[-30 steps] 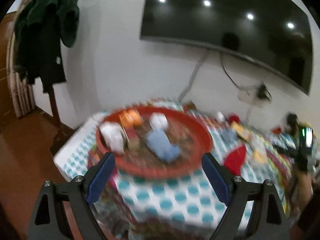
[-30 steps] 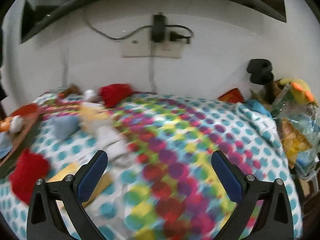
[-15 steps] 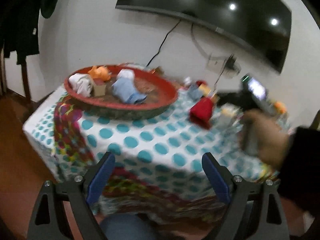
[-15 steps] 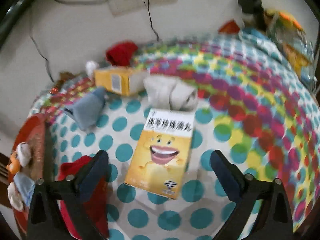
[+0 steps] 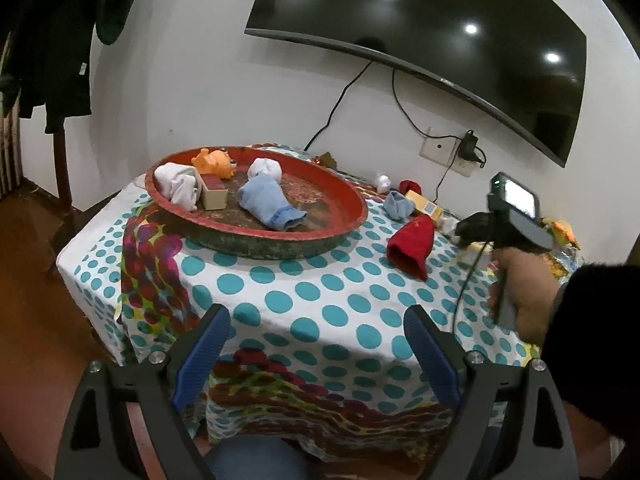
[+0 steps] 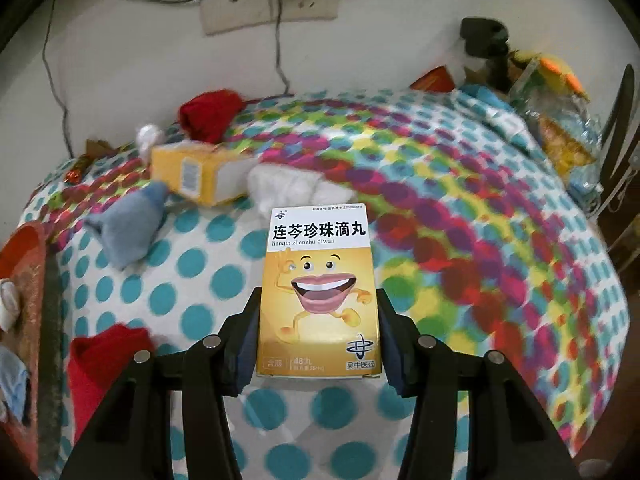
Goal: Organize objects
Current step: 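Carry the yellow box with the right gripper onto the red tray and release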
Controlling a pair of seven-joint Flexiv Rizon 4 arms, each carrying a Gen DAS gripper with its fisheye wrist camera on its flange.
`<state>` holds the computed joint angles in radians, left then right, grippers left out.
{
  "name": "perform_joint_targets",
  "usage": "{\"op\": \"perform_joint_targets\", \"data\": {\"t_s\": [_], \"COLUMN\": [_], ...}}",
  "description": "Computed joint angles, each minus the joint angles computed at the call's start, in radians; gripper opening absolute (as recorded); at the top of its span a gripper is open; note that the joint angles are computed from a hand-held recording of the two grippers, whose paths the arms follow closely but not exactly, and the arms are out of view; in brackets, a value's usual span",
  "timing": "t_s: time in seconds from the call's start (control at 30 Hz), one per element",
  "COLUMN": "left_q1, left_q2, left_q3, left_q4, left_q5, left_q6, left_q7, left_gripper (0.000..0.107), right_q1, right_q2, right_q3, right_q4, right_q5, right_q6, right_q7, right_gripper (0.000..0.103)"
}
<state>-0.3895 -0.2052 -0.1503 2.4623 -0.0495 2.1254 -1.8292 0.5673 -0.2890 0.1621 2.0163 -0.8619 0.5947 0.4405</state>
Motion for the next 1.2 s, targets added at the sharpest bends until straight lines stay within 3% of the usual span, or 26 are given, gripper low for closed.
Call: {"op": "perform_joint_targets", "data": {"t_s": [0.2,0.5,0.87,1.2], "left_q1": [-0.028,-0.074,-0.141,-0.167], "left_q2": [0.005,0.003,0.008,0.015], "left_q3": [0.017,0.033,0.048,0.047], "left_q4": [0.008,0.016,0.035,0.049], "left_q5": [-0.040,-0.110,-0.257,-0.342], "left_q6": [-0.008,-0.001,0.005,0.032], "left_q7": [0.030,0.082,0.171,0.227], "left_gripper": [0.091,0.091,0.091,0.091], "right_q1": [-0.029,-0.070,-0.026,0.036], "right_q2": [0.074,0.170,0.122,0.046], "right_q3": [0.011,0.042,0.048,0.020], "right_q4": [0.035,0.052,-0.103,-0.243], "right_q5": [0.037,-0.003,-0.092,-0.150], "right_q6": [-0.085,-0.174,-0.263,-0.265], "right_q7": [-0.041,-0.104,-0.209,-0.290], "right_gripper": [0.048,0.048,0.049,0.049]}}
